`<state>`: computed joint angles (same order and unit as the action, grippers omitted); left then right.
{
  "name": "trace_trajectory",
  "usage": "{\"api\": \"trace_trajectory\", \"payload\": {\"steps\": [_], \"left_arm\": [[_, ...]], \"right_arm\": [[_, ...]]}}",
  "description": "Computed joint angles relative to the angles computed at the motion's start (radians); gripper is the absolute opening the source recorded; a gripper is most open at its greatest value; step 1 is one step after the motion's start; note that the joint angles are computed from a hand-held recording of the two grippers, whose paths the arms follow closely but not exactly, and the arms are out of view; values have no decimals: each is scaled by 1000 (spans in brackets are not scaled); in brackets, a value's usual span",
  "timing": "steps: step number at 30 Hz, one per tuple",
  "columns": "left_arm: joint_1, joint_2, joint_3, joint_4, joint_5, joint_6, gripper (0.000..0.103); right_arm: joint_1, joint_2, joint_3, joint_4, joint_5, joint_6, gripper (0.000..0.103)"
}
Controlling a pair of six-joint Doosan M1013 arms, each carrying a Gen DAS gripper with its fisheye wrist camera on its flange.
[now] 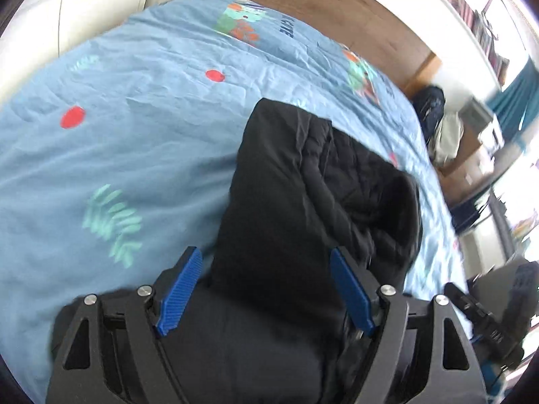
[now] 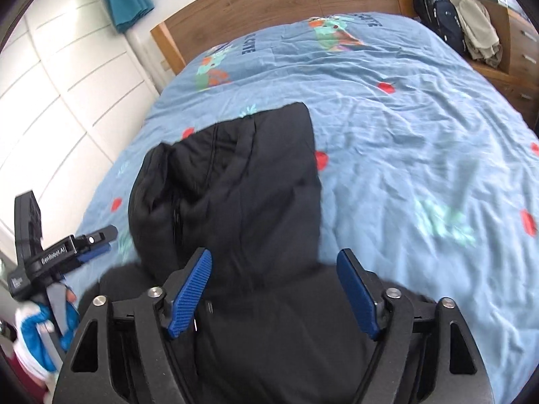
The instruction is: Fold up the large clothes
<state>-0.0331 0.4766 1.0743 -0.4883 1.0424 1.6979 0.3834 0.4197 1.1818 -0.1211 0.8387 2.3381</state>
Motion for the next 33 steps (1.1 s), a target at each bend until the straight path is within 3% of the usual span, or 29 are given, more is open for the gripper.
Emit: {"api": "trace_trajectory", "payload": {"steps": [4,9,20,21,23,25,27,29,31,33], "left_arm": [[0,49,-49,-52,10,-14,78],[-10,87,-85,-11,13,-43,78],[7,159,-92,-66,42,-122,81],[2,161,-94,-46,42,-121,81],[-13,166,-103,15,45,-108,79],[-28,172,-113,79,52,-94,75],[-37,174,-120,117,58,-89,68],[-39,179,-137,122,87,-75,52],[-37,181,-155,103,122,-51,29],[-36,172,-163,89,139,-20,19]], "right_arm": [[-16,53,-60,10,-6,-5,82],[-39,95,-97,37,-1,-1,87],[-67,142,-79,149,-35,-7,85],[-69,147,-80,158,-34,-7,82],[-69,158,-88,166,-22,-16,68],[-64,172,-111,147,14,-37,38],[-56,174,-122,133,16,-62,21],[-48,172,-134,111,23,-75,16],[-42,163,-140,93,25,-85,13],[-36,150,-146,79,32,-110,12]]}}
